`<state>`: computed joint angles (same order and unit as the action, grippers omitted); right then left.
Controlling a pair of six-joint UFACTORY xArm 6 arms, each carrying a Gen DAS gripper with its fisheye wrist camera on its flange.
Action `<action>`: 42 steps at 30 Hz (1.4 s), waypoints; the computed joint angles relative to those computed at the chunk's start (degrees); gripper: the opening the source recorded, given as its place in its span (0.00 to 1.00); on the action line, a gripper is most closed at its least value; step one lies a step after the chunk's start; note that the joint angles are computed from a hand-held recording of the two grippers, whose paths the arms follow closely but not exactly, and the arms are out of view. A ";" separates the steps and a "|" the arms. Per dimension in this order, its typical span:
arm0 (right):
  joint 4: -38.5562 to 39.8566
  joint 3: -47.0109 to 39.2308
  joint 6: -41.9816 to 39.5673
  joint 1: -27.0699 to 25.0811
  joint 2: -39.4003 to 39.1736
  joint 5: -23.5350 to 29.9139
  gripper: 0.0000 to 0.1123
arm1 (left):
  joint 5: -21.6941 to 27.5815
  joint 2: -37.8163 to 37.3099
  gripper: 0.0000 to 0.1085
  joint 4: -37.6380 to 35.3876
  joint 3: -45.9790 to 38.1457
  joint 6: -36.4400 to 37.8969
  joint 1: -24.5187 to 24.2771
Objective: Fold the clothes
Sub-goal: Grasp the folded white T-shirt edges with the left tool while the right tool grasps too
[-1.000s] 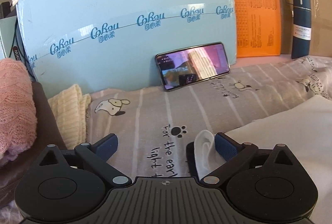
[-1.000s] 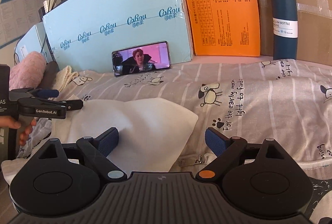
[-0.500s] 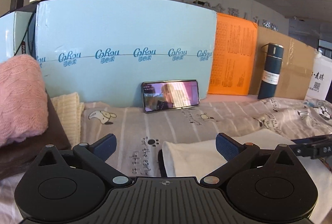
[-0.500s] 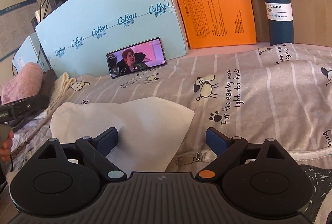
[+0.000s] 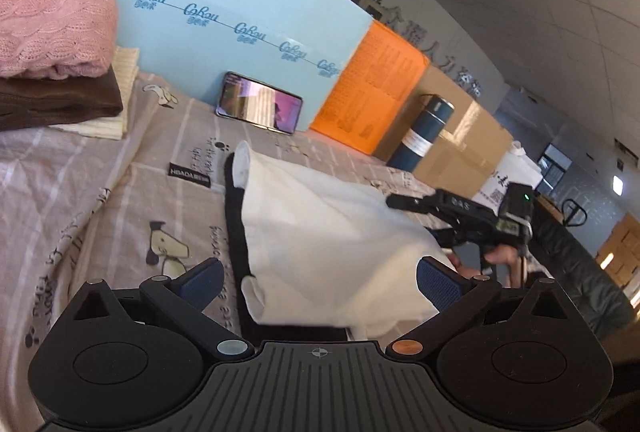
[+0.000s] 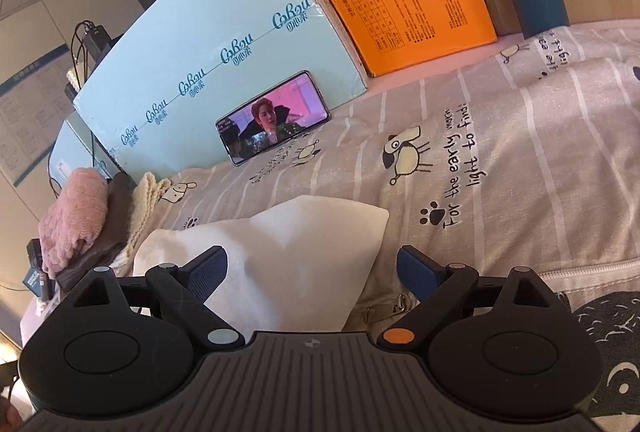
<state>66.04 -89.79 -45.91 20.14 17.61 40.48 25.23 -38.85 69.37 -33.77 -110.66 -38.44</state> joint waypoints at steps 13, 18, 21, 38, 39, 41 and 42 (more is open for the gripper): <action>-12.94 -15.94 11.76 0.55 9.33 9.96 0.84 | -2.96 9.45 0.95 -21.79 -4.13 17.39 -2.84; -9.63 -13.90 9.26 0.56 8.48 8.74 0.80 | -1.58 12.69 0.95 -15.54 -7.05 6.90 -1.11; -9.43 -12.81 9.71 0.78 7.95 7.29 0.73 | -0.11 15.53 0.95 -3.84 -9.34 -6.26 -0.68; 5.92 -1.24 -13.52 2.23 -1.35 -0.48 0.10 | 16.22 20.59 0.27 3.24 -14.53 -10.92 -5.71; 7.52 -0.77 -15.08 2.14 -2.02 -0.56 0.10 | 17.05 20.79 0.22 3.09 -14.96 -9.70 -6.06; 10.81 0.33 -18.56 1.83 -3.68 -0.61 0.09 | 19.12 21.52 0.15 3.46 -16.41 -6.69 -6.95; 12.48 0.93 -20.37 1.63 -4.59 -0.62 0.09 | 20.07 21.98 0.15 3.75 -17.24 -5.32 -7.34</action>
<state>78.52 -88.87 -66.27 21.77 13.01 39.86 45.30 -16.87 73.12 -51.01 -115.98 -45.78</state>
